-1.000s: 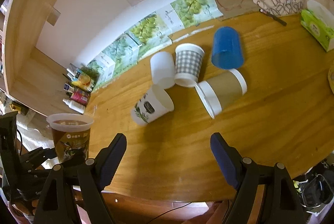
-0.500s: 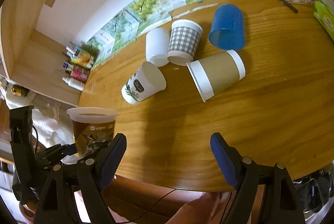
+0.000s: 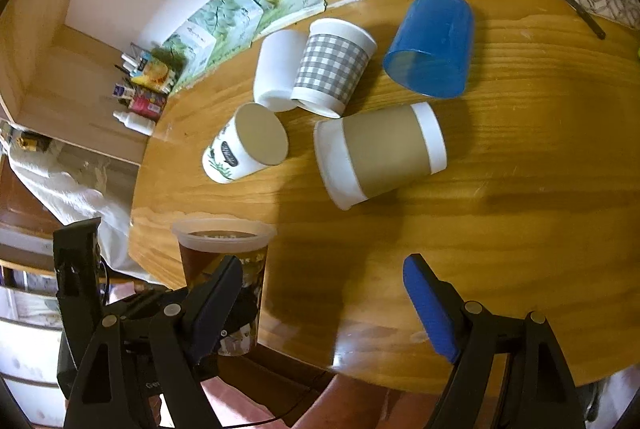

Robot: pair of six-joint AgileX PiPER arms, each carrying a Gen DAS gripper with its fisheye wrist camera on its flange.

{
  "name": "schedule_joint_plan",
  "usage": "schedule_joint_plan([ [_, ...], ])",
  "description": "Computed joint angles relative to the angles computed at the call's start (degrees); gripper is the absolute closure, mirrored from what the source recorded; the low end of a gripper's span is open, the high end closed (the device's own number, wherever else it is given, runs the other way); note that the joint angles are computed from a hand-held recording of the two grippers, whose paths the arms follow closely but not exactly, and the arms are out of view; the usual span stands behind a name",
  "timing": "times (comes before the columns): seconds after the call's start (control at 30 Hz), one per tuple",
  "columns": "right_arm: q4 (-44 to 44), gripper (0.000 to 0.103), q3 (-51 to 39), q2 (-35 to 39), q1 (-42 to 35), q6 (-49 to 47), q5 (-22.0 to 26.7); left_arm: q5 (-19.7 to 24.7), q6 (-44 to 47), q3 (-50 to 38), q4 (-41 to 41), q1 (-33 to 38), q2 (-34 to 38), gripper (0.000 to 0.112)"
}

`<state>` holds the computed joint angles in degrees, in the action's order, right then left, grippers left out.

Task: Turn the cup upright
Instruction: 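Hold the cup in the left gripper while the right tool approaches it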

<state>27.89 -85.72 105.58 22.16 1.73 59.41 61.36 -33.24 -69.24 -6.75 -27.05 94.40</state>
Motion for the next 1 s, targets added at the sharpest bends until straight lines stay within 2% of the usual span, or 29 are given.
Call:
schedule_joint_plan([
  [0.3, 0.4, 0.020, -5.8, 4.9, -1.3, -5.3, 5.4, -3.8, -3.1, 2.7, -1.6, -0.8, 0.6, 0.039],
  [0.83, 3.2, 0.020, -8.9, 8.3, -0.9, -9.0, 9.5, -3.0, -2.9, 1.8, -3.0, 0.0, 1.6, 0.038],
  [1.0, 4.0, 0.020, -9.5, 8.8, -0.8, -8.8, 10.1, -3.8, -1.4, 1.3, -3.4, 0.4, 2.1, 0.033],
])
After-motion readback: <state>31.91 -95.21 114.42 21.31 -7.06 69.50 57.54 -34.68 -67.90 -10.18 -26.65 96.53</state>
